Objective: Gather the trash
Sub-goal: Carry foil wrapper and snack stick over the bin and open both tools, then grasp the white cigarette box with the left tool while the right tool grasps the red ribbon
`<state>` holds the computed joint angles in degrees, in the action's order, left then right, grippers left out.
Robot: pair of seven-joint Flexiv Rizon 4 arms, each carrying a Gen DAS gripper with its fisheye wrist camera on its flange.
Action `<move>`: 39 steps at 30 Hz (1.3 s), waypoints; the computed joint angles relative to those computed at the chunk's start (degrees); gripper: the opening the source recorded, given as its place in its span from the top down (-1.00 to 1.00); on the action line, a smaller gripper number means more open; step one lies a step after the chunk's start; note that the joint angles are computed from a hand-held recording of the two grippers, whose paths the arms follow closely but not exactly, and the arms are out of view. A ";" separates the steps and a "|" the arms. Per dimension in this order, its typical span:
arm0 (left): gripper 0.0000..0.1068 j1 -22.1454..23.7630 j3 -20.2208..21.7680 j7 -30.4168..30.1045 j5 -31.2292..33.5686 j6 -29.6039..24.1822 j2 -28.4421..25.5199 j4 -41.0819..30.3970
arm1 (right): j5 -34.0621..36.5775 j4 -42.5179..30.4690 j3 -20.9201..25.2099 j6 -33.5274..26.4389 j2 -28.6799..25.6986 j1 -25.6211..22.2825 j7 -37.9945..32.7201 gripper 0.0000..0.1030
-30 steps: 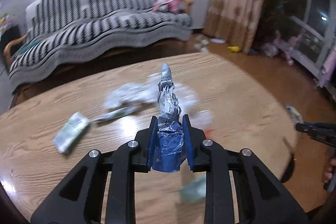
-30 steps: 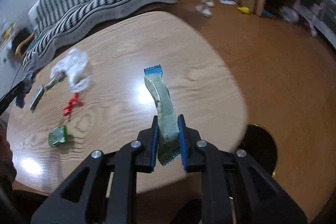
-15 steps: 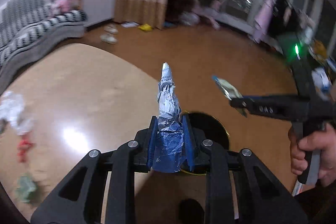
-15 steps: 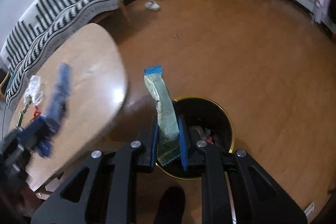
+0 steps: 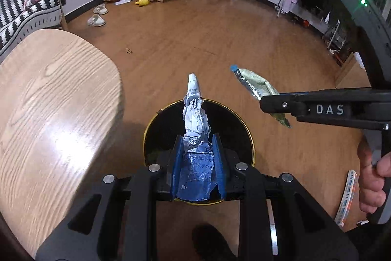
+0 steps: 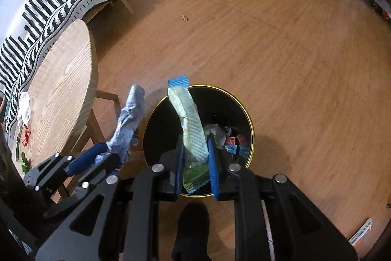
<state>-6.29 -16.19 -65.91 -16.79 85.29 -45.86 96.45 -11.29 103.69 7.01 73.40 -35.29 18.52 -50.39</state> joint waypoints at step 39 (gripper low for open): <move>-0.75 36.00 -1.61 -12.67 9.72 19.42 23.61 30.30 | -7.29 -37.65 4.35 -12.11 -17.00 19.69 -7.01 -0.45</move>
<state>29.71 -17.80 -78.59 -7.07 104.71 -22.25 126.75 -18.58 66.03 11.36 61.29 -52.29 38.21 -57.40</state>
